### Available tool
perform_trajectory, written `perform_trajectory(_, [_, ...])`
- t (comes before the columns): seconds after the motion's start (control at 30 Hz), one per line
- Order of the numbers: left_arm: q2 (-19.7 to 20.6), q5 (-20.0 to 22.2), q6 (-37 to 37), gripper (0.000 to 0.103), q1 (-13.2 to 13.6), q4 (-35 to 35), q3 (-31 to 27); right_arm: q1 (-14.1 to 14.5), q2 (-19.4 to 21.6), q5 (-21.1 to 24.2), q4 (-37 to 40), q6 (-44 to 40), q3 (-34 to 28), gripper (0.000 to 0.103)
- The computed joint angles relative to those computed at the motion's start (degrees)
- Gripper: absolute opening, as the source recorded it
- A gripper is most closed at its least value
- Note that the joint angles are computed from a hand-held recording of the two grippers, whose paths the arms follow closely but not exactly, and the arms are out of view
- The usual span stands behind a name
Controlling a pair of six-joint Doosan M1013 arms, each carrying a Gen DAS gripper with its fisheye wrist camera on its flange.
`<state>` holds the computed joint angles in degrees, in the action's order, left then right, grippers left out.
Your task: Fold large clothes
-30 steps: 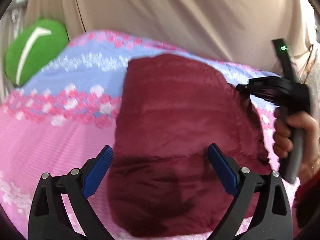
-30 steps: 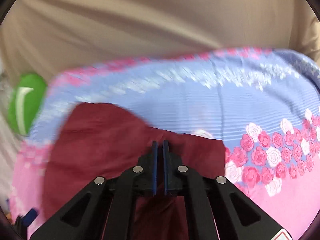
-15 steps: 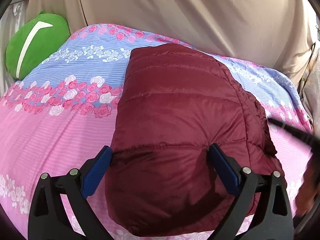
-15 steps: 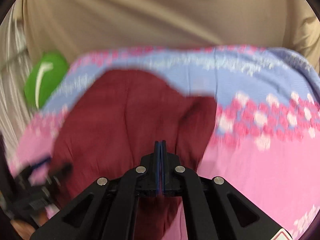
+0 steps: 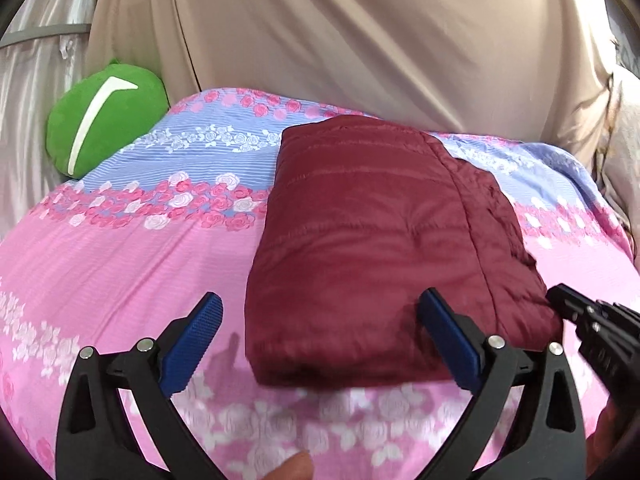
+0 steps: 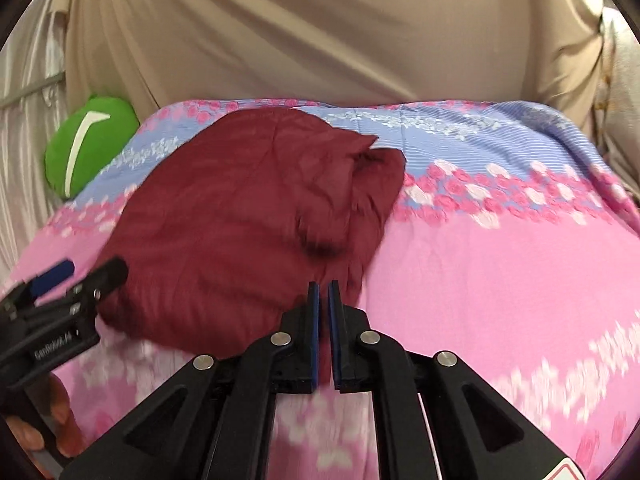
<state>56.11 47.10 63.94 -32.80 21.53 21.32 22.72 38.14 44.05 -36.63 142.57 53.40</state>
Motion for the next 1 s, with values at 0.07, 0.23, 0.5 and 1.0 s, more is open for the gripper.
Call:
perform_trajectory(0.07, [-2.27, -2.73, -1.18, 0.097, -0.48, 2.66, 5.18, 1.23, -0.37, 0.80, -4.54, 2.44, 1.40, 0.007])
perform_trajectory(0.23, [-4.52, -5.97, -2.41, 0.097, -0.81, 3.83, 10.08, 2.39, -0.72, 2.34, -5.88, 5.28, 2.65, 0.014])
perform_trajectory(0.5, [-6.11, -5.98, -6.50, 0.098, -1.05, 5.39, 13.15, 3.20, -0.70, 4.31, -7.65, 7.65, 2.75, 0.039])
perform_trajectory(1.0, [-6.71, 0.61, -6.27, 0.098, -1.68, 4.44, 13.90, 4.81, -0.18, 7.90, -6.37, 6.56, 1.92, 0.044])
